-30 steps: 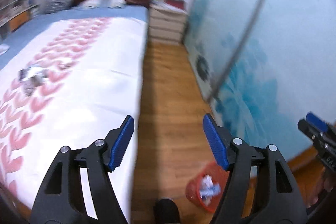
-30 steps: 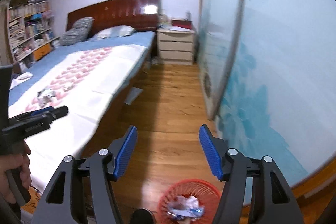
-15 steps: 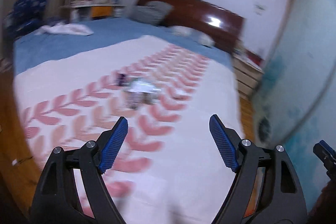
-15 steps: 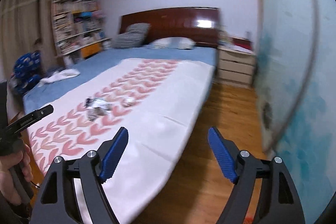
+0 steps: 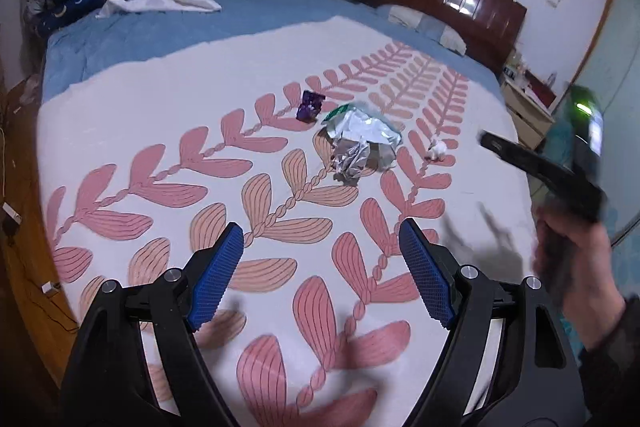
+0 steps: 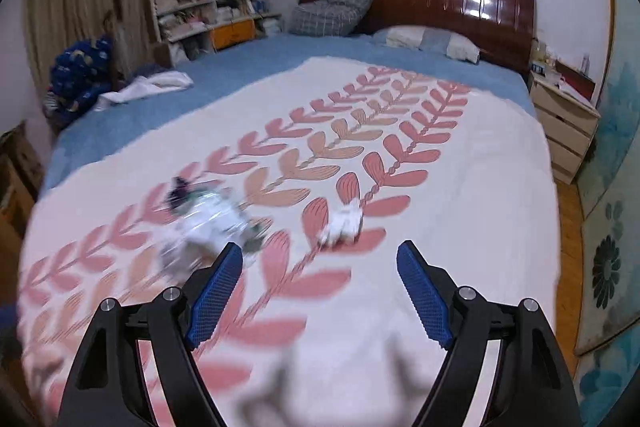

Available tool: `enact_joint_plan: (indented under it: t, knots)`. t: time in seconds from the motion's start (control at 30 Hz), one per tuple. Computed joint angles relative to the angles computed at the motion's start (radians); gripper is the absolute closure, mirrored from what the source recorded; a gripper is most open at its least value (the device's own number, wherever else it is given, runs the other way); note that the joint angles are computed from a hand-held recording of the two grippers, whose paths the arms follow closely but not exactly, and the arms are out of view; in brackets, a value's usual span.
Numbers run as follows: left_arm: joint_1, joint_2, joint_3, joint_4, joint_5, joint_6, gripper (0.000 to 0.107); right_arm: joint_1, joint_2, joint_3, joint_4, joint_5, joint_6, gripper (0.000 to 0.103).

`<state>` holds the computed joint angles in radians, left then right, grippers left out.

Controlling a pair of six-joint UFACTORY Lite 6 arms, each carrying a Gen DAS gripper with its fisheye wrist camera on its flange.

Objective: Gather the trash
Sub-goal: 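Grasp a white tissue with the right tool while the left tool grasps crumpled white paper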

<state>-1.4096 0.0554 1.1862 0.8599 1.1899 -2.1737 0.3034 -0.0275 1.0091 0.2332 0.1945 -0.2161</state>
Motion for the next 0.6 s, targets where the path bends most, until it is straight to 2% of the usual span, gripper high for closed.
enact_joint_plan:
  t: [0.07,0.13,0.2,0.23,0.27,0.3,0.37,0.47,0.53,0.6]
  knots:
    - [0.039,-0.009,-0.03,-0.004,-0.06,0.01,0.027,0.033,0.209,0.149,-0.208,-0.05,0.209,0.024]
    - [0.078,-0.02,-0.058,0.002,-0.123,0.018,0.027,0.045,0.412,0.351,-0.398,0.016,0.419,0.024]
    - [0.121,-0.025,-0.079,-0.012,-0.178,0.053,0.027,0.044,0.604,0.56,-0.445,0.097,0.516,0.026]
    - [0.13,-0.025,-0.087,-0.006,-0.198,0.057,0.027,0.04,0.695,0.661,-0.405,0.143,0.512,0.034]
    - [0.144,-0.031,-0.105,0.001,-0.224,0.061,0.027,0.029,0.749,0.719,-0.339,0.171,0.472,0.063]
    - [0.162,-0.037,-0.122,-0.001,-0.248,0.06,0.027,0.022,0.771,0.736,-0.314,0.187,0.461,0.086]
    - [0.207,-0.055,-0.165,0.028,-0.316,0.01,0.027,0.012,0.742,0.65,-0.225,0.135,0.393,0.087]
    - [0.305,-0.048,-0.175,0.039,-0.433,0.007,0.027,-0.007,0.61,0.44,0.062,0.037,0.087,0.088]
    - [0.33,-0.02,-0.156,0.098,-0.453,-0.023,0.027,-0.027,0.541,0.343,0.255,0.03,-0.123,0.089]
    - [0.35,0.019,-0.12,0.086,-0.461,-0.002,0.027,-0.053,0.506,0.305,0.391,0.042,-0.295,0.089]
